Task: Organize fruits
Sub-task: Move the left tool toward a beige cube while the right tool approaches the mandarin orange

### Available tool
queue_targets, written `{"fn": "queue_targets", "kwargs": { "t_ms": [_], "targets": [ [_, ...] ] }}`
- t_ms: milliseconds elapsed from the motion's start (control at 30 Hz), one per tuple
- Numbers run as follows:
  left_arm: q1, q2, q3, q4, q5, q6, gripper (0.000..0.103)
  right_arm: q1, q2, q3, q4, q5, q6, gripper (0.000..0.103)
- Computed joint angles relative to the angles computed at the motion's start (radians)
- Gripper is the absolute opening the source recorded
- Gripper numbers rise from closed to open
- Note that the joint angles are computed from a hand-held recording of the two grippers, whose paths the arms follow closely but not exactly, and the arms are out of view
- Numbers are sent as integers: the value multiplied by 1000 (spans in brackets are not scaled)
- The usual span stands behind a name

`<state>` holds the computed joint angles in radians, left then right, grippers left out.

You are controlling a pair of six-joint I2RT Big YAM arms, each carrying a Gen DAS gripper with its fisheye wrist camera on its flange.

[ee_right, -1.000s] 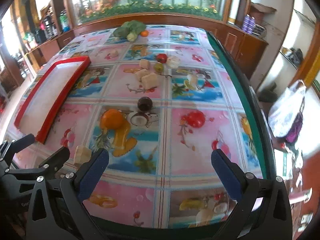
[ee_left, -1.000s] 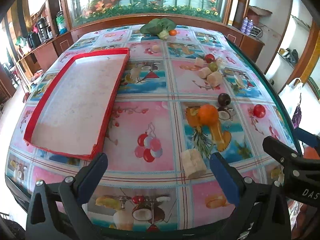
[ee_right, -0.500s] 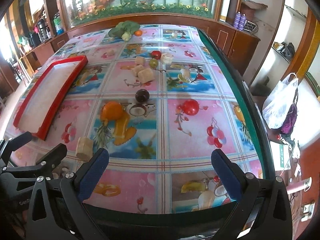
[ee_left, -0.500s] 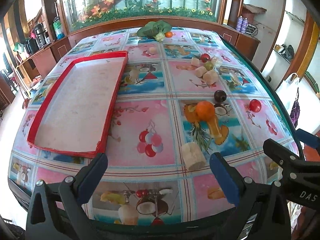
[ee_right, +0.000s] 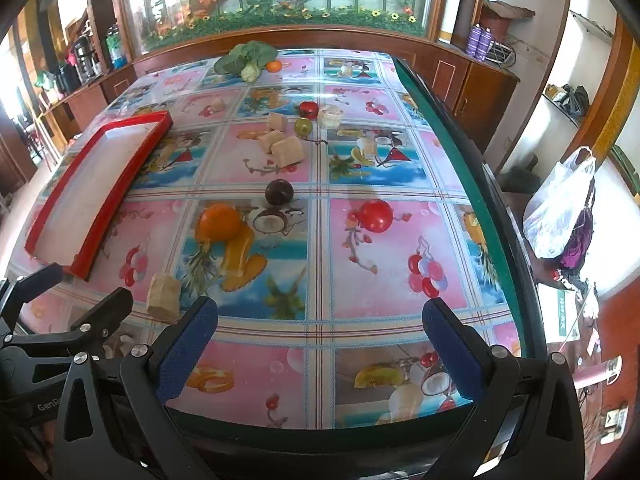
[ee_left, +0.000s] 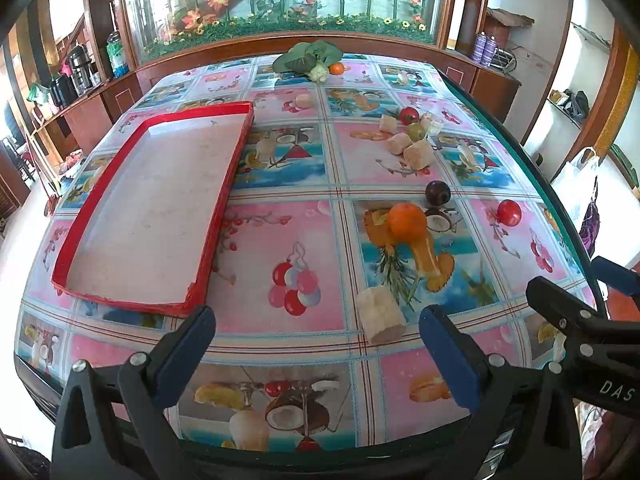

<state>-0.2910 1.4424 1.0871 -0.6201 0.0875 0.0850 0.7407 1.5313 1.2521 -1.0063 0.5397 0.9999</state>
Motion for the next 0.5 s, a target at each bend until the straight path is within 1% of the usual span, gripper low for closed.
{"fn": "queue_targets", "kwargs": {
  "t_ms": [500],
  "targets": [
    [-11,13,9,1,-13,-11,103,-17,-4,-11,19,-17,-25,103]
  ]
}}
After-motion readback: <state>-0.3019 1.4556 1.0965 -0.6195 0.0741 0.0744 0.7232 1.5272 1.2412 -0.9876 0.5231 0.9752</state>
